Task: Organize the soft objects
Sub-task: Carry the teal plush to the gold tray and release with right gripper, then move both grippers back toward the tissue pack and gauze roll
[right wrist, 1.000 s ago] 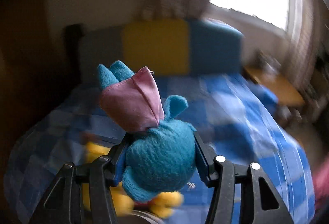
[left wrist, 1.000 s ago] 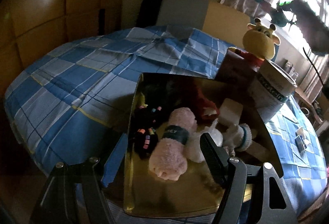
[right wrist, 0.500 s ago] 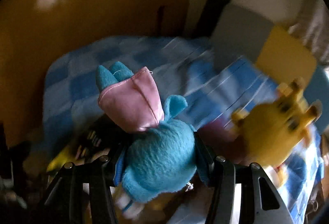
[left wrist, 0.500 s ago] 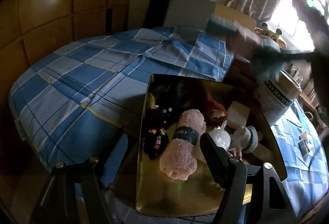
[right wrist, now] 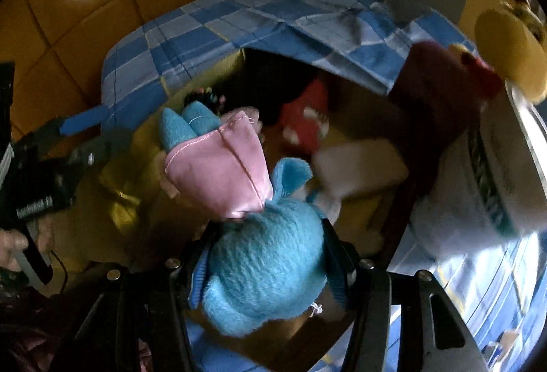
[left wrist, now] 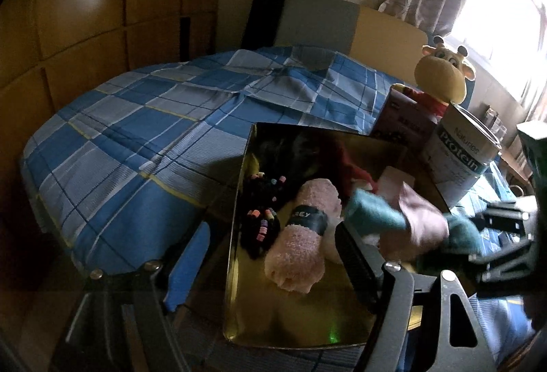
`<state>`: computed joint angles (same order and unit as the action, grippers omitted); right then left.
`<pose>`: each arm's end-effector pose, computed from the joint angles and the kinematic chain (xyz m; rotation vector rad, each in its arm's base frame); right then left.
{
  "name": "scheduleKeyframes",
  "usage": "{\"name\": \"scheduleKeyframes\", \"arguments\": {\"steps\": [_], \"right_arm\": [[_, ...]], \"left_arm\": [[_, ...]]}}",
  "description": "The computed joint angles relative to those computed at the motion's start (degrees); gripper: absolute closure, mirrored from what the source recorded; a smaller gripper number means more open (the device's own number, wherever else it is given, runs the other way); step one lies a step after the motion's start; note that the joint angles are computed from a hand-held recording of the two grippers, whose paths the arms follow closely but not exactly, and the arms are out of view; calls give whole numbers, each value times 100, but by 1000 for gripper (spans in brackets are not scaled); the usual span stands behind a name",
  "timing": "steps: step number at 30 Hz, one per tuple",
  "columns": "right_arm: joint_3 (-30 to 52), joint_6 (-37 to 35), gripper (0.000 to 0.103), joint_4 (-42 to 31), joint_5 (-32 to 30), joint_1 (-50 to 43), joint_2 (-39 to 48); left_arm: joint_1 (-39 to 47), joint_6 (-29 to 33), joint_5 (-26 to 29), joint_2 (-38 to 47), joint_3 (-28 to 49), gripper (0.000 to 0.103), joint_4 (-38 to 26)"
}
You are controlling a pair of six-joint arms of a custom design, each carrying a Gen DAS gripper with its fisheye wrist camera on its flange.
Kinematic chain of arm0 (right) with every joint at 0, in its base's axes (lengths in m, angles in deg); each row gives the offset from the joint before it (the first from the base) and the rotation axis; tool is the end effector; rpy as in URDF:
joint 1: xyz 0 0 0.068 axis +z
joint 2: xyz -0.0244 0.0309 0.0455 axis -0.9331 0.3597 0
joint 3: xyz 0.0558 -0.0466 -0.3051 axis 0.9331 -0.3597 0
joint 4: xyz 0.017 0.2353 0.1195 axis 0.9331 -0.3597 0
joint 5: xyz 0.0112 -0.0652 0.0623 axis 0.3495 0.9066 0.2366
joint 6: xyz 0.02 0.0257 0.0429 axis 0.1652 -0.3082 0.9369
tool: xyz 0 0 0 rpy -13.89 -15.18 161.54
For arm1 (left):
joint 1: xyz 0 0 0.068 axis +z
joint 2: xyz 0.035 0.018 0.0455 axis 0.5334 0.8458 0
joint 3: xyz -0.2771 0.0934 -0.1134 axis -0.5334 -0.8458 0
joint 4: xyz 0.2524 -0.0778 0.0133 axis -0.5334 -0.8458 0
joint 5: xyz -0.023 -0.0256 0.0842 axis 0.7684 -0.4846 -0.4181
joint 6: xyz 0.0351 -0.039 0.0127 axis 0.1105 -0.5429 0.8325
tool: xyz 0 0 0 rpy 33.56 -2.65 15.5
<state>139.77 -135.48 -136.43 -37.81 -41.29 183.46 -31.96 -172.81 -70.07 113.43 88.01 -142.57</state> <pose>0.2884 0.1662 0.2433 -1.7446 2.1969 0.4939 0.1291 -0.2077 0.2258 -0.9681 2.1067 0.2294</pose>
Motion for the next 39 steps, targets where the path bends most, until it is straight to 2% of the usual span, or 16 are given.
{"name": "scheduleKeyframes", "arguments": {"steps": [5,8,13,23,27,32,36,39], "right_arm": [[-557,3,47,267,51,-120,-226],[-979,66,47,699,329,-79,-340],[-1311,312,47,1129,373,-65,-339],[-1545,660,47,1523,407,32,-375],[-1623,734,47,1629,467,68,-432],[-1599,877,43,1554,369,-35,-417],[-1733,884,40,1684,296,-113,-553],[-1825,845,36,1731,203,-162,-677]], "left_arm": [[-82,-40,-26,137,183,26,-178],[-89,-6,-42,205,265,26,-225],[-101,63,-42,321,392,26,-260],[-79,158,14,492,531,26,-294],[-100,92,21,548,605,22,-398],[-130,103,4,563,652,21,-449],[-164,27,-23,626,769,15,-593],[-166,48,-34,671,844,15,-657]]}}
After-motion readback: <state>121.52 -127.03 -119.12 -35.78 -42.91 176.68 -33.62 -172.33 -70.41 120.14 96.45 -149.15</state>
